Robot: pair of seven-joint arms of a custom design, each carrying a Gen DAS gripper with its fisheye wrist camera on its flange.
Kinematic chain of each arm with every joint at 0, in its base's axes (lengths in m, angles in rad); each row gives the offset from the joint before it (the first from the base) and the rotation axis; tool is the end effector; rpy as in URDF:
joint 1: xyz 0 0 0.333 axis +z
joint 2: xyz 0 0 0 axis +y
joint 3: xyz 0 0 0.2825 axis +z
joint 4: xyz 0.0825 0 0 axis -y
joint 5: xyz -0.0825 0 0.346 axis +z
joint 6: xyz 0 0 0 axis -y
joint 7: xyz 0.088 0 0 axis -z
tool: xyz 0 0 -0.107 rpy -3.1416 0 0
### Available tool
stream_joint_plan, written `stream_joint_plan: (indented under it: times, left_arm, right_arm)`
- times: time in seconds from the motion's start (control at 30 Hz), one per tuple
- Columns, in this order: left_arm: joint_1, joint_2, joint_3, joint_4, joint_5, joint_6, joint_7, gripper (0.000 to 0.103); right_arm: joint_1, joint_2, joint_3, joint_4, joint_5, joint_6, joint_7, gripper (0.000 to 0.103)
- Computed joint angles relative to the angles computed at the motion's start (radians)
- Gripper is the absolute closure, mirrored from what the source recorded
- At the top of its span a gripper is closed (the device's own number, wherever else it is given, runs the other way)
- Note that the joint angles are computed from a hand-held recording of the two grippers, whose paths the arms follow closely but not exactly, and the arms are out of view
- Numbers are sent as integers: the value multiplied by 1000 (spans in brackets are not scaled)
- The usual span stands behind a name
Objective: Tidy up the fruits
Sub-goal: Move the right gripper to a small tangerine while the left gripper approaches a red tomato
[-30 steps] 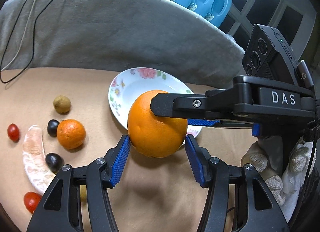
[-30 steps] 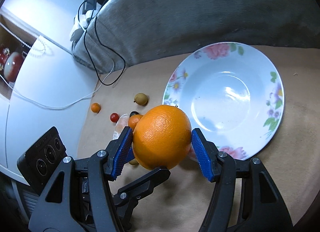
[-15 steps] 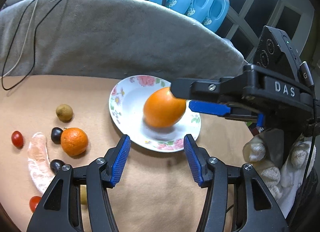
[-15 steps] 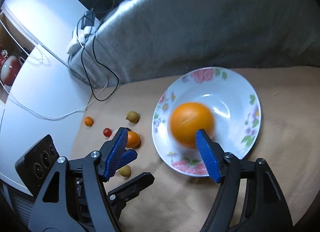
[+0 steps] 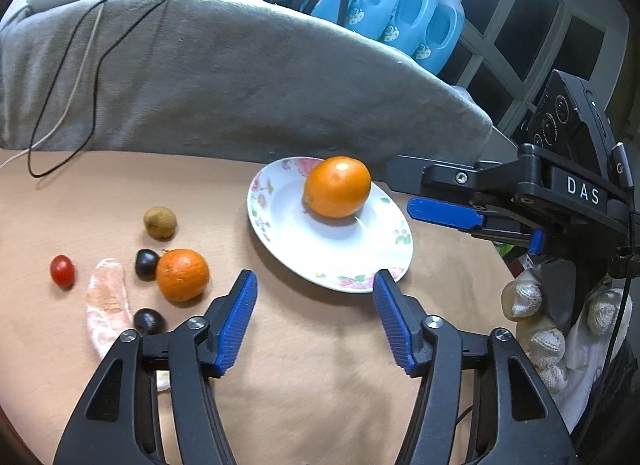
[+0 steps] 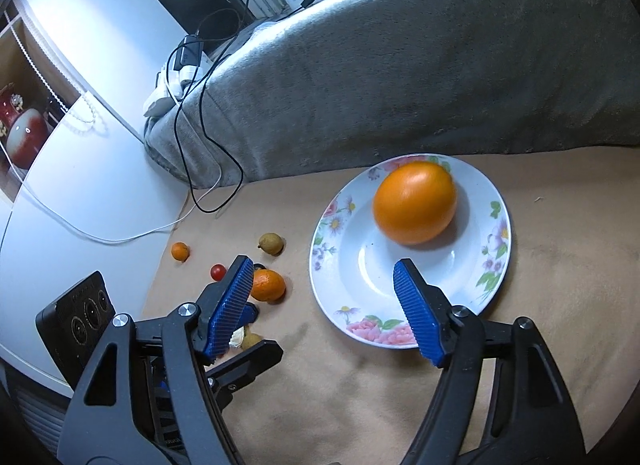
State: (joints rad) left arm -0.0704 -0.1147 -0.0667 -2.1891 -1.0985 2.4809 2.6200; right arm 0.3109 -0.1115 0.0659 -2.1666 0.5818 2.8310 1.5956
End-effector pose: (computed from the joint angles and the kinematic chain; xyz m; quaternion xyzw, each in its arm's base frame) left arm 0.5102 -0.0677 0.4630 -0.4923 0.7567 -0.4286 0.0368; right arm 0.5019 0.1696 0.5127 -0.6026 0.6871 -0.0494 0.4028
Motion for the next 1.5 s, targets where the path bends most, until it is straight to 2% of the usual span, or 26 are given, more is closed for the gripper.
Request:
stream_joint_plan:
  times: [0.27,0.57,0.77,1.07,1.5]
  left_arm:
    - [29,-17,26,-23,33,-14,4,38]
    - [63,-54,62,-90,73,25,12,38]
    - [71,-84,85,-134,83,63,31,38]
    - [87,-75,103,-159,114,75,26,38]
    - [107,-53,104,-145,107,39,34,39]
  right_arm:
    - [19,-8,4,-7,21,10,-21,28]
    - [40,16,13,19,57,-9,-63,28]
    - [44,47,27,55,31,-27,-67,28]
    - [52,109,45,118,-67,-46,-54,28]
    - [70,241,46,250,-266,-108,20,28]
